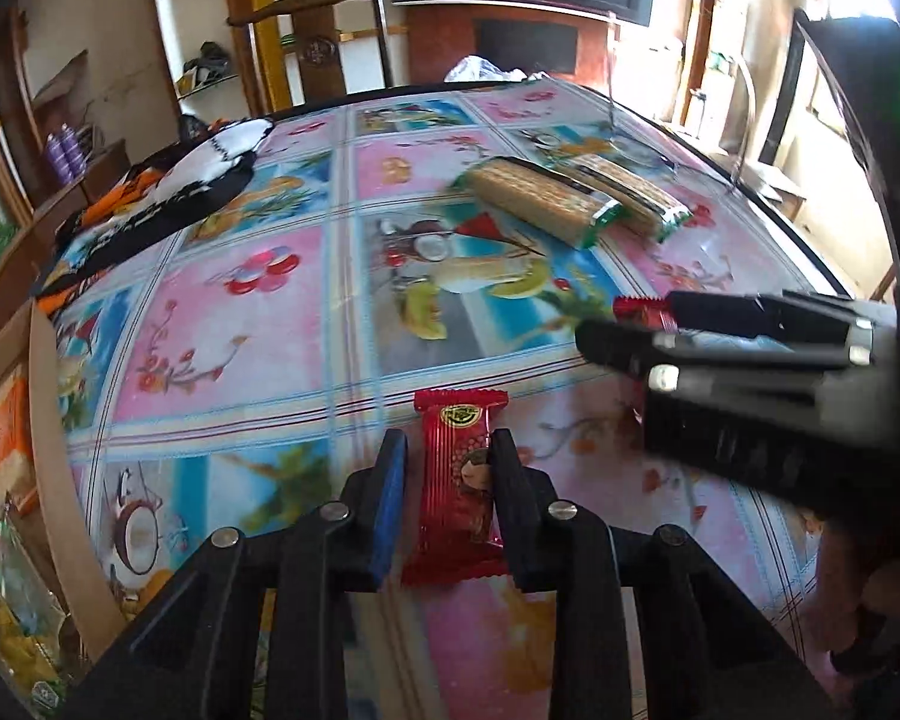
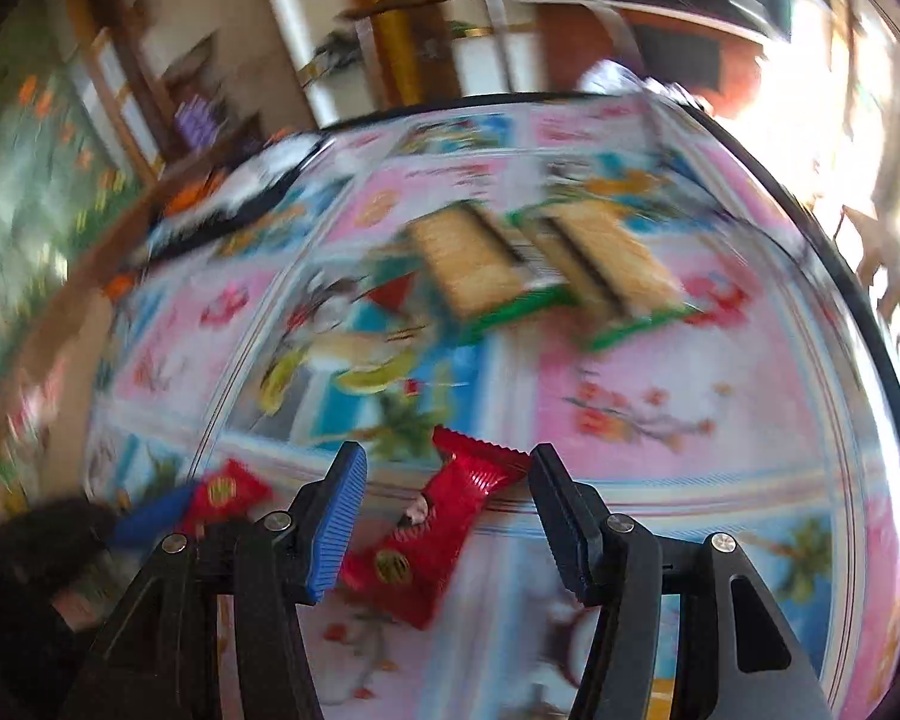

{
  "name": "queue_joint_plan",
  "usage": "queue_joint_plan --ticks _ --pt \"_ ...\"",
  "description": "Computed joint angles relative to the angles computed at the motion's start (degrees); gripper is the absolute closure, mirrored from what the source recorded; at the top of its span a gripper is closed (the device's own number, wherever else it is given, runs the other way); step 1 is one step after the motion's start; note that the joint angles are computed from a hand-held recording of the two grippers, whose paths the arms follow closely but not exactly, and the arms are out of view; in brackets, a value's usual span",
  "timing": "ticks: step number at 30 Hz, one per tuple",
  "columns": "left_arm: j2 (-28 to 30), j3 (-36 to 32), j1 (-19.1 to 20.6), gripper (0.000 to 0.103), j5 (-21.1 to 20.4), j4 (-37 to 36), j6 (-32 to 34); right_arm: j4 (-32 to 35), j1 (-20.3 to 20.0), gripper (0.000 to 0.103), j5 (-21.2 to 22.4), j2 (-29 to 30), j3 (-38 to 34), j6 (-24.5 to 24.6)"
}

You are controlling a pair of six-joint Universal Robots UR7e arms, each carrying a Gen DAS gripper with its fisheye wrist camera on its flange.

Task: Organize snacks
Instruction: 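Grasp a red candy packet with right tool while left tool grasps another, then carry both red candy packets over the cardboard box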

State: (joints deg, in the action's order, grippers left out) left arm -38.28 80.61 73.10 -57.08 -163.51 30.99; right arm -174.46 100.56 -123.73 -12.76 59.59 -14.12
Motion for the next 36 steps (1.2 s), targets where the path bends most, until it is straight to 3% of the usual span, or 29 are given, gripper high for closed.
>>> queue_joint_plan --ticks 3,7,9,11,12,15,22,30,36 --pt "0.1 -0.6 0.1 0.076 0.4 0.4 -0.6 -1.3 0.9 0.042 -3.1 0.9 -0.1 -3.7" --pt "-0.1 0.2 -0.1 0.076 1.1 -1.2 0.1 -3.2 0.4 0.042 -2.1 -1.5 4.1 -3.3" --pt "-0.1 0.3 -0.1 0.085 1.2 -1.4 -0.1 -3.0 0.6 0.043 -3.2 -1.0 3.7 -3.8" --pt "-0.2 0.3 -0.1 0.085 1.2 -1.4 -0.4 -5.3 1.7 0.078 -7.2 1.5 1.5 -8.5" --pt "-0.2 0.2 0.0 0.085 1.0 -1.1 -0.6 -5.6 1.9 0.083 -7.6 1.8 1.3 -9.2" --pt "-0.5 0.1 0.1 0.085 0.5 -0.3 -1.3 -5.5 1.8 0.083 -5.1 0.5 3.4 -6.4" --pt "-1.2 -0.4 0.5 0.085 -1.4 1.9 -3.2 -12.6 2.1 0.088 -1.5 -1.1 6.6 -7.6" --pt "-0.8 -0.9 0.5 0.084 -1.3 2.8 -3.0 -8.5 1.3 0.088 0.5 -2.8 7.7 -2.6" --pt "-0.5 -0.7 0.4 0.082 -1.0 1.3 -1.9 -6.8 1.0 0.088 0.6 -2.9 7.5 -1.6"
